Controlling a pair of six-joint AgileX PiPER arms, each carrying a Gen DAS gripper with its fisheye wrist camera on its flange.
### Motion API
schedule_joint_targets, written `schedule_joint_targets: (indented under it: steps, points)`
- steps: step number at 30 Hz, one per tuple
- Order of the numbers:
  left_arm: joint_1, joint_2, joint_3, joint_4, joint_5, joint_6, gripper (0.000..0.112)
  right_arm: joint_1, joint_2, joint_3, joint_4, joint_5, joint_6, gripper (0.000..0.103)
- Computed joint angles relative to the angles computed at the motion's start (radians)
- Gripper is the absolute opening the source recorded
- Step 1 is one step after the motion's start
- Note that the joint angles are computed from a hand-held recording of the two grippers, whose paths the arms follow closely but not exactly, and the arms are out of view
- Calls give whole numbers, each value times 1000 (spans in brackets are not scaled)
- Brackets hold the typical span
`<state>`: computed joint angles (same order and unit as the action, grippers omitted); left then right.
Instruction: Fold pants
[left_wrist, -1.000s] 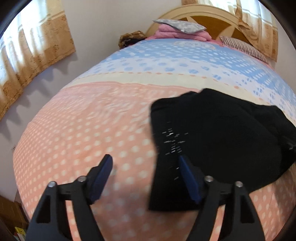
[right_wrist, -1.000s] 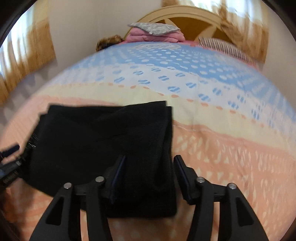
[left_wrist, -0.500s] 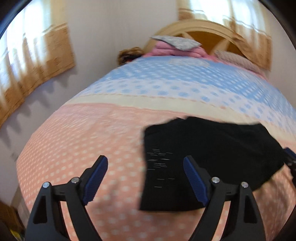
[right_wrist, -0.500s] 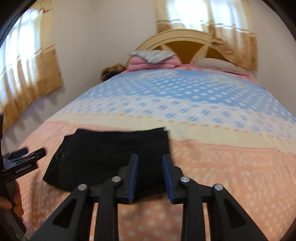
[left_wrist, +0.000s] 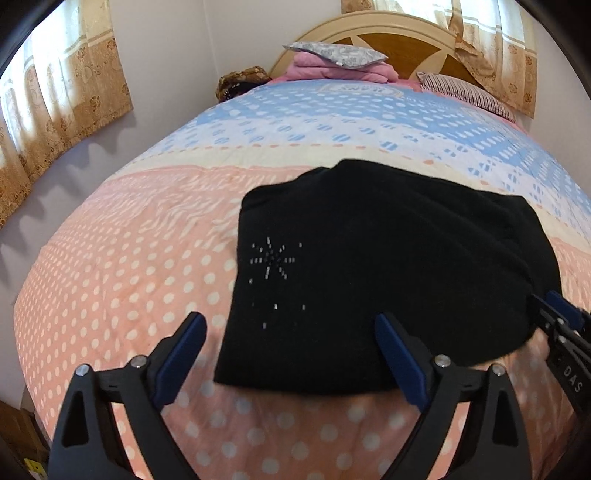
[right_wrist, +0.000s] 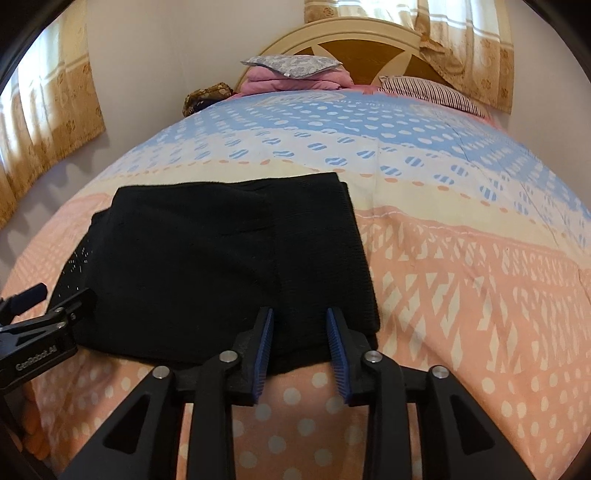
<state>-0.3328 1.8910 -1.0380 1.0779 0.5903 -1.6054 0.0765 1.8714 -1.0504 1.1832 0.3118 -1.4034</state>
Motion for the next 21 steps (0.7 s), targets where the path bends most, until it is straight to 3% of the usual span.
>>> schedule_joint_targets:
  steps: [3,6,7,11,21]
  points:
    - [-20,-32,32,-25,10,12,95,-2,-32,14,-111,21,101,48]
    - [-56,-62,73,12,36,-41,95,-59,-94,84,-9,122,52,61]
    - [-65,-73,91,21,36,-59,95,-86,-116,116,31,168,19,61]
    - [-99,-125,165,33,26,-118,95,-137,-205,244,105,205,-59,61]
    - [-256,-240,300,89,133,-247,95,-208,-415,463,151,177,-152,62]
